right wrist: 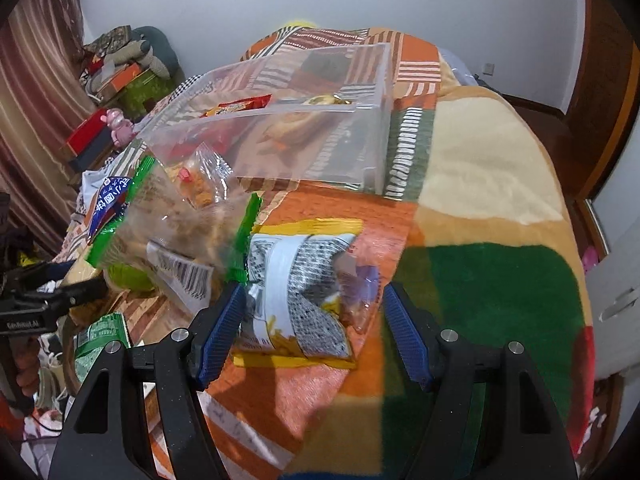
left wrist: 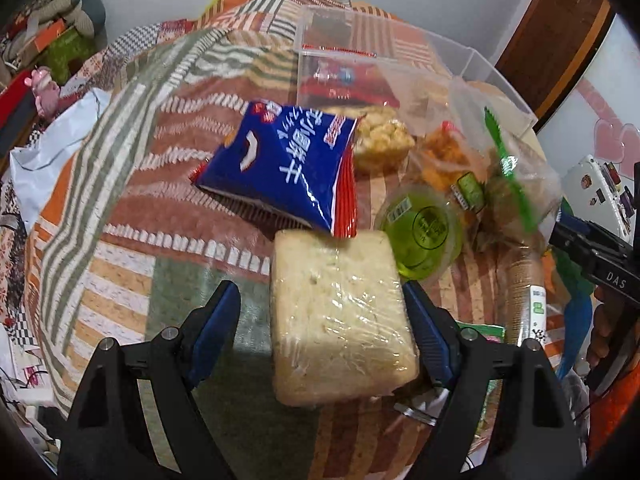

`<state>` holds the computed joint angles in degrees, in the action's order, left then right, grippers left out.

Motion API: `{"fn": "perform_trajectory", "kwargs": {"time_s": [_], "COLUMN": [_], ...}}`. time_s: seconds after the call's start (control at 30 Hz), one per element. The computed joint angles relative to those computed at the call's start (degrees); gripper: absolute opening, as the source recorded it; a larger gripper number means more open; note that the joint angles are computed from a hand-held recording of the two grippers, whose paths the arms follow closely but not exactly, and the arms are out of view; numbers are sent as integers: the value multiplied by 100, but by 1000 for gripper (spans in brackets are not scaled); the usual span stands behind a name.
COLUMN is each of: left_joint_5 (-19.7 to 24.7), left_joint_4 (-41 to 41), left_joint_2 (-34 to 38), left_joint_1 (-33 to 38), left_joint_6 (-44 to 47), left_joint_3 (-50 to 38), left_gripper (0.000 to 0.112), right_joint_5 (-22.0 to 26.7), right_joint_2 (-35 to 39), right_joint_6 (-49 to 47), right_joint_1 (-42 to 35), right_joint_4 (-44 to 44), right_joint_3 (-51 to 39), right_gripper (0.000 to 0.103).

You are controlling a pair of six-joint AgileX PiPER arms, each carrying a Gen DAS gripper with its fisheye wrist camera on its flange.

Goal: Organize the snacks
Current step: 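Grasp the wrapped bread loaf with the left tool while the right tool grasps the silver snack bag, then carry the bread loaf and silver bag over the clear box with both tools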

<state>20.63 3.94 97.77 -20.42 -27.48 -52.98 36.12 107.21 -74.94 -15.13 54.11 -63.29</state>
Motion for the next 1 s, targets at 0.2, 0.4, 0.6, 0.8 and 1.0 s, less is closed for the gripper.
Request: {"fn": "perform_trajectory", "kwargs": {"time_s": [0.2, 0.4, 0.6, 0.8, 1.0], "left_joint_5": [-196, -223, -216, -122, -2], "left_joint_4": [757, 1137, 842, 1134, 1755], "left_joint_2": [158, 181, 0, -270, -610], "left_joint_1": [-194, -325, -374, -549, -774], "left_joint_6": [-707, -1006, -695, -1004, -1574], "left_joint_3": [-4, -7, 80, 75, -28], "left_gripper": [77, 57, 56, 56, 56], "right_joint_5": [174, 475, 668, 710, 858], "right_joint_2": [106, 96, 27, -84, -293], "right_joint_6": [42, -45, -132, -109, -193], "right_joint_1": [-62, -277, -486, -594, -766], "right_joint_4": [52, 131, 200, 279, 499], "right_joint_3": [-92, -126, -102, -116, -139], "right_gripper": [62, 36, 31, 30, 30]}}
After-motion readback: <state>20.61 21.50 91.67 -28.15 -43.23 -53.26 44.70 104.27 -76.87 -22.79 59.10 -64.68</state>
